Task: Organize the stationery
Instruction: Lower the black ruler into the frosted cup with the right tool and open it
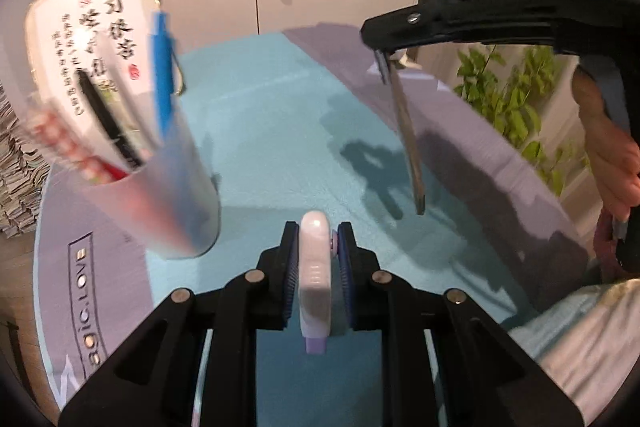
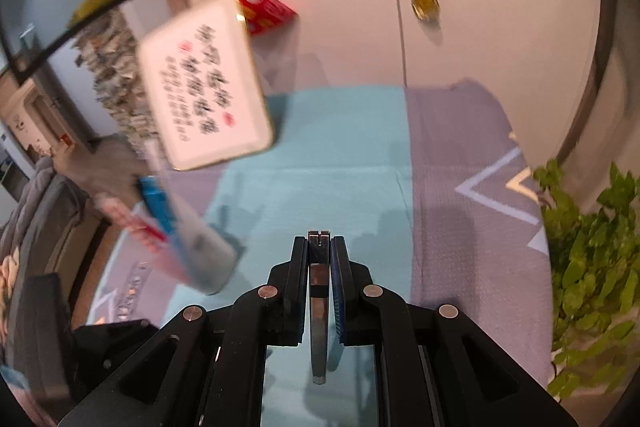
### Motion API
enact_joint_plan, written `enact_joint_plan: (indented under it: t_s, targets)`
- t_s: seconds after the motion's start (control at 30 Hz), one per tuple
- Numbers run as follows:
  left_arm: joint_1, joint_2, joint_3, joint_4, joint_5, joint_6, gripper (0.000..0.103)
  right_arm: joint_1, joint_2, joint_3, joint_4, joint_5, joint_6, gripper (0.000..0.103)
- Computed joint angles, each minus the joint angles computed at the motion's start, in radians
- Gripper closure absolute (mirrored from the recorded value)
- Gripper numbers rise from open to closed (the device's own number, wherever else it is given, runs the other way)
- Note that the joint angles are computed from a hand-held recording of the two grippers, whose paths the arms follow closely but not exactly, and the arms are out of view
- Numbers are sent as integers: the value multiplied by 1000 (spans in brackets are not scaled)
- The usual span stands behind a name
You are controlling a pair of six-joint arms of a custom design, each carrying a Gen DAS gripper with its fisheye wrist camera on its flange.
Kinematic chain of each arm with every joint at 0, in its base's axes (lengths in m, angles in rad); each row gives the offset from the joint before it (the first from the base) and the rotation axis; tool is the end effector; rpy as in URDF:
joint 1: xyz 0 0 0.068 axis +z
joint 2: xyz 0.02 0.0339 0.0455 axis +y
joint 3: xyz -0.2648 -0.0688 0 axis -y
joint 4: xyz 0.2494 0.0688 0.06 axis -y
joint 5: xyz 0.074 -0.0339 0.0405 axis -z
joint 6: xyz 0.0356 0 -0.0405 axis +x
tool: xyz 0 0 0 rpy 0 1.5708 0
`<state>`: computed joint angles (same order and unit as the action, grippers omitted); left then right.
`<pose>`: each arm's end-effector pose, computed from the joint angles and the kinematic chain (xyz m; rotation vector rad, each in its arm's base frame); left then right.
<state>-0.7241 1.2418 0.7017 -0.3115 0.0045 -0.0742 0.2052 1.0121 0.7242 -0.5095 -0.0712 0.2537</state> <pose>0.1882 -0.1667 0.2049 0.7861 2.3269 -0.3639 0.2073 0.0457 0.2464 0.0233 2.3867 0.3038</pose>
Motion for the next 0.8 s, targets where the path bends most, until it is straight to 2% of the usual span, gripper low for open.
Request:
enact_joint_plan:
  t_s: [0.17, 0.33, 0.4, 0.5, 0.57, 0.73, 0.8]
  targets:
    - [59, -165, -86, -37, 32, -4, 86, 154, -115, 56, -65, 92, 39, 91]
    - [137, -272, -112, -91, 42, -10, 86, 337, -120, 129, -42, 203, 66, 91]
    - [177, -334, -125, -120, 59, 6, 86, 399, -76, 152, -2, 272, 69, 91]
    - [230, -414, -137, -150, 77, 22, 85, 422, -3, 187, 46, 264, 71, 91]
    - [285, -460, -141, -170, 106, 43, 85, 444, 68, 219, 90, 298, 79, 91]
    - [406, -495, -141, -189, 181, 85, 85, 470, 188, 272, 176, 327, 67, 91]
    - [442, -494, -147, -184, 211, 102, 85, 487, 255, 302, 209, 377, 48, 91]
